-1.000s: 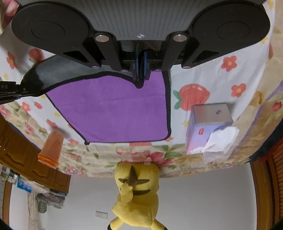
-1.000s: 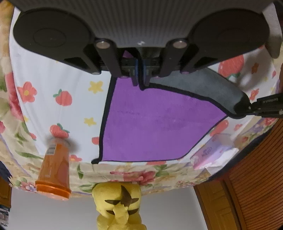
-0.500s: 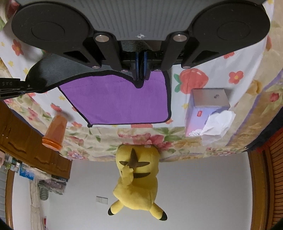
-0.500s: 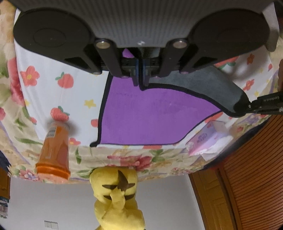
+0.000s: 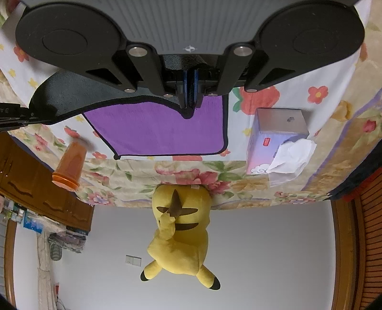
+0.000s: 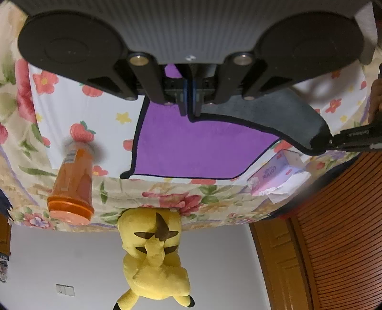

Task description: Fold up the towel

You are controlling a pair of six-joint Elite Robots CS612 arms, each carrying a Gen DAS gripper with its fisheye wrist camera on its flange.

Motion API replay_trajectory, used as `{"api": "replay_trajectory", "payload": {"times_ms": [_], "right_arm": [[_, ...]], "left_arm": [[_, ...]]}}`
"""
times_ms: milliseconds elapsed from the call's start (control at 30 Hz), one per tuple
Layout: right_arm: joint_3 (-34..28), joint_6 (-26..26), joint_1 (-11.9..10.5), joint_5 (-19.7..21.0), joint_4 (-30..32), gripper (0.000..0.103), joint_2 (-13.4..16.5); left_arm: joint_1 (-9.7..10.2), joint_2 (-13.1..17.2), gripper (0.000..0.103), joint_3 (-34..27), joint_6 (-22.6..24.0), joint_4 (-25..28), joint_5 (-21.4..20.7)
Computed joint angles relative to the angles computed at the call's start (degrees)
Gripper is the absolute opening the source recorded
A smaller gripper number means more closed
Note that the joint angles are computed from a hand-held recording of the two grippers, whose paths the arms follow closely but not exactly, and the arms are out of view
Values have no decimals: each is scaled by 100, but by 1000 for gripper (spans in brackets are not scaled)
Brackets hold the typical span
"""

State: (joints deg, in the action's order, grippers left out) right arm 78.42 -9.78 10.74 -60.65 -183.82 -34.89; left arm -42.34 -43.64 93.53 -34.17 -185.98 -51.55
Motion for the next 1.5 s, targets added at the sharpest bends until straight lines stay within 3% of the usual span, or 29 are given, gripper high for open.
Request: {"api": "replay_trajectory", "payload": {"times_ms": [600, 967, 1500], "right_arm": [[-283, -116, 10, -37, 63, 5, 183], [-474, -149, -1, 28, 81, 5, 310], [-899, -165, 47, -13, -152, 5, 483]], "left_arm": [[103, 205, 8, -303, 492, -103, -59], [54, 273, 8, -417, 807, -462, 135], [136, 399, 8, -759, 1098, -592, 224]]}}
